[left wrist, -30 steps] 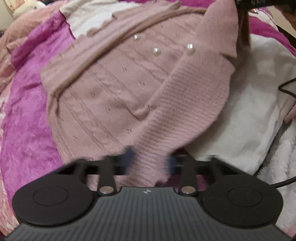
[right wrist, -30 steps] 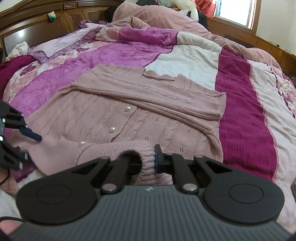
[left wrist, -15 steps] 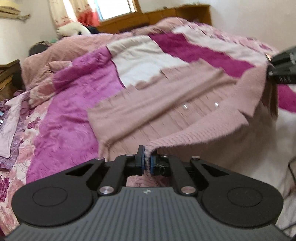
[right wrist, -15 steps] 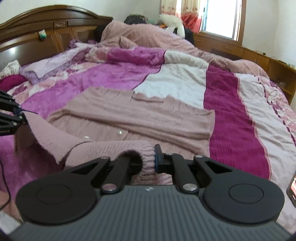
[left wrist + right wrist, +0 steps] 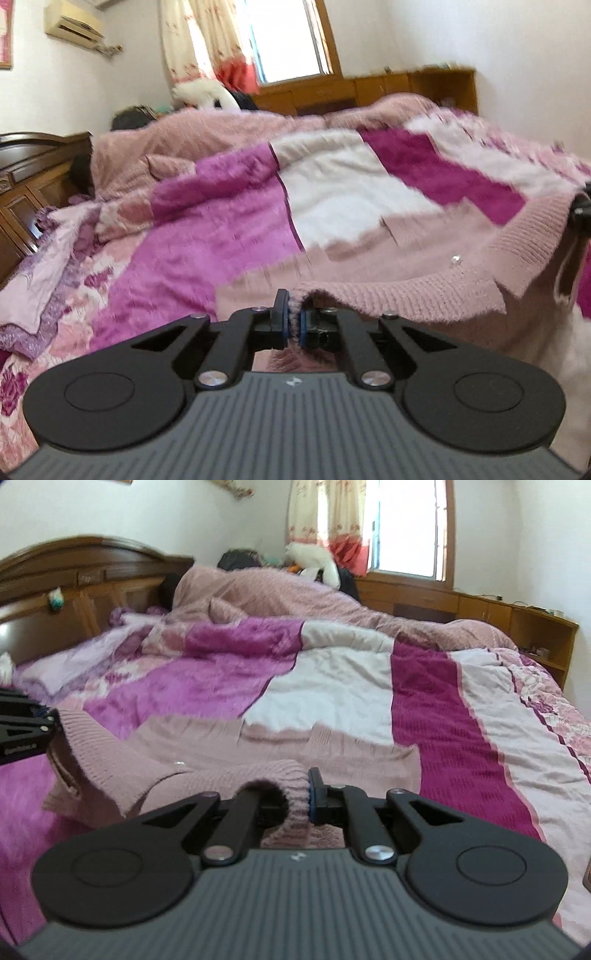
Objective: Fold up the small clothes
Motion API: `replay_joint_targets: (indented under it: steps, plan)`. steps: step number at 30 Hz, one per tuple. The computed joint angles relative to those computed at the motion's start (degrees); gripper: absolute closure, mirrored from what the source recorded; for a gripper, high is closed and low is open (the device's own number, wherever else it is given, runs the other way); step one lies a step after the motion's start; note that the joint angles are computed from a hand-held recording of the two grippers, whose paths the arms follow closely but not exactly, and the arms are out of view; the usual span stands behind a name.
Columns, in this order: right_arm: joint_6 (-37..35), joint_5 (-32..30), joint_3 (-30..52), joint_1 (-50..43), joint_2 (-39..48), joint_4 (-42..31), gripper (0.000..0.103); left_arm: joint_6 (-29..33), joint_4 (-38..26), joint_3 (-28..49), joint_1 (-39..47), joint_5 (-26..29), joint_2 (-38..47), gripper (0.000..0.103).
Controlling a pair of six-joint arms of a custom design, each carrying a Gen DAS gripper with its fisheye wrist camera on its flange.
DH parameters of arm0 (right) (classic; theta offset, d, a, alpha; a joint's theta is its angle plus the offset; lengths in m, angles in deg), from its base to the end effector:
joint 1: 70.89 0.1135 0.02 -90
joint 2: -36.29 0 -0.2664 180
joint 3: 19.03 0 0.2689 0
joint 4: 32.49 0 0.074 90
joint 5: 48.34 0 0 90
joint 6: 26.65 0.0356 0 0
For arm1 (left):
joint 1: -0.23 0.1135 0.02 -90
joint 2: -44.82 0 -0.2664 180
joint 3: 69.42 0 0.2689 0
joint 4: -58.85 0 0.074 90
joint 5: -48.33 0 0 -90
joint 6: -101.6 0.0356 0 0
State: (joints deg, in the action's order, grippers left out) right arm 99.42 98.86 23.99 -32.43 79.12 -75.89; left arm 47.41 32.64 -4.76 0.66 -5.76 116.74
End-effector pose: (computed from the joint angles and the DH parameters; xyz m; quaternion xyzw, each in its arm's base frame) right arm 0.1451 0.0770 0.2316 0.1732 0.8096 -0.1386 0.5435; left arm 0.2900 -0.0187 0.2761 0.3937 0.7539 -0.1179 0.5126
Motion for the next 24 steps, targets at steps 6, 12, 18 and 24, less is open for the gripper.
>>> replay_joint_targets:
  steps: [6,12,18,24]
  plan:
    - [-13.9,-5.4,-0.2,-10.4,1.7,14.6,0.094,-8.0,5.8,5.6,-5.4,-5.4,5.5,0.097]
    - [-23.0,-11.9,1.3,-20.5,8.7,25.3,0.094,-11.0,10.3,11.7,-11.2,-11.5,12.7,0.097]
    - [-27.0,-18.3,3.1,-28.7,19.8,33.2,0.094,-12.0,11.6,19.4,-15.4,-17.2,24.0,0.097]
    - [-29.9,-22.5,5.5,-34.0,33.0,40.4,0.094,-11.4,12.8,25.8,-17.8,-22.2,35.8,0.097]
